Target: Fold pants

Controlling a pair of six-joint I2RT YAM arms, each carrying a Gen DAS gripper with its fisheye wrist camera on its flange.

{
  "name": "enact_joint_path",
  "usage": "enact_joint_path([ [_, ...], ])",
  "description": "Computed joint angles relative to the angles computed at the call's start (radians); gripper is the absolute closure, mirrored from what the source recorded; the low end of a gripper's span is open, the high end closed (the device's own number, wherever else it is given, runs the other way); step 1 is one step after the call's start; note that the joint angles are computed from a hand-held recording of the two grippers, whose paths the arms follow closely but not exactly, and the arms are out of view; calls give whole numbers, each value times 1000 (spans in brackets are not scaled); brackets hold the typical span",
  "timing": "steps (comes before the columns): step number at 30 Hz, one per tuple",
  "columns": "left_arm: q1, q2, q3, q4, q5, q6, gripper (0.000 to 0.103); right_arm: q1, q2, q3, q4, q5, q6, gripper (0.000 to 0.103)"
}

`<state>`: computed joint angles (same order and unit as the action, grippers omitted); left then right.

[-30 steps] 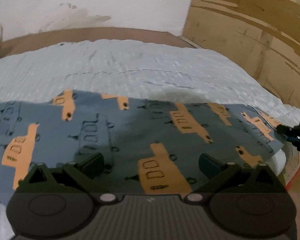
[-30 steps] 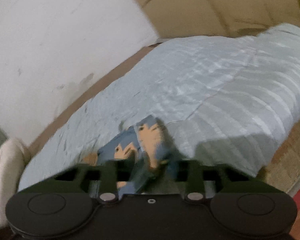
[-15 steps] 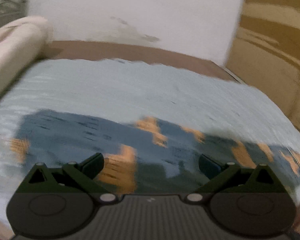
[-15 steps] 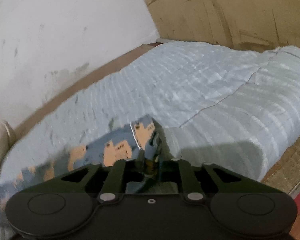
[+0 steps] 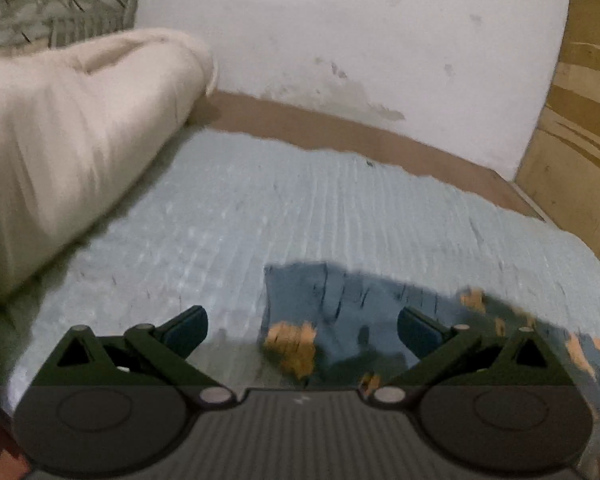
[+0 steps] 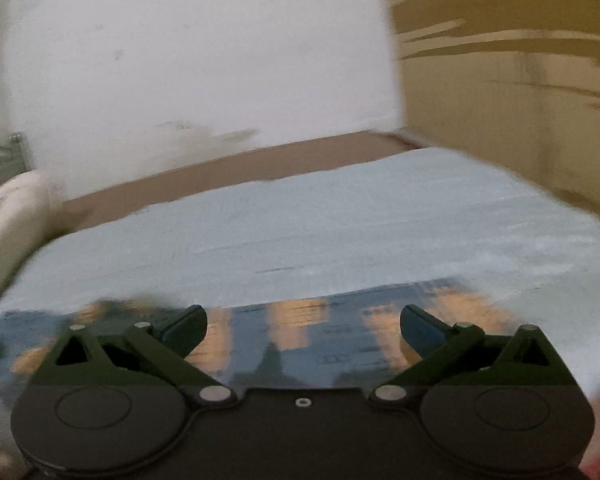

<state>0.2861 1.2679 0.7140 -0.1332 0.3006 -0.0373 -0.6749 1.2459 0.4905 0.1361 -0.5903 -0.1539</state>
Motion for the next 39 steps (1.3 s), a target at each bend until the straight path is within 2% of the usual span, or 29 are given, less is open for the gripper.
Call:
enact_joint_path([
  [3,50,66,-27,62,100,53,0,195,14,-16,6,28,50,1],
  [6,86,144,-12,100,183,46,1,398,44,-17,25,112,97,1],
  [8,116,213,19,111,220,26,8,512,74,4,30,156,119,1],
  [10,127,268,58,93,230,-9,25,599,90,20,27,184,129,1],
  [11,131,294,81,75,235,-23,28,635,99,27,27,196,126,1],
  [13,142,328,104,60,258,-25,48,688,101,36,27,213,123,1],
  [14,143,342,113,52,269,-30,53,692,89,36,14,204,111,1],
  [15,137,349,118,47,265,-39,63,709,93,39,16,210,113,1],
  [16,127,350,117,52,240,-43,80,722,92,44,8,215,115,1],
  [21,81,234,46,106,117,-22,89,714,93,40,-6,207,85,1],
  [22,74,197,30,111,90,-20,95,713,97,41,-2,214,79,1],
  [25,65,145,26,83,38,-9,95,686,101,27,22,217,62,1],
  [29,23,225,90,15,-18,22,91,661,149,39,25,230,58,1],
  [30,16,223,94,9,-41,28,82,660,160,43,27,238,49,1],
  [31,2,207,87,11,-76,23,62,656,168,49,29,242,36,1],
  [32,-6,188,79,11,-109,21,48,649,180,60,34,236,22,1],
  [33,-25,168,67,22,-156,11,27,637,199,81,33,219,4,1],
  [34,-42,144,53,41,-198,3,17,632,223,108,28,214,-10,1],
  [37,-103,92,30,87,-299,8,7,630,348,262,-13,229,-47,2],
  [38,-127,86,29,99,-313,9,6,632,395,318,-29,228,-48,4],
  [39,-147,84,34,102,-312,7,4,631,446,389,-63,214,-55,11],
])
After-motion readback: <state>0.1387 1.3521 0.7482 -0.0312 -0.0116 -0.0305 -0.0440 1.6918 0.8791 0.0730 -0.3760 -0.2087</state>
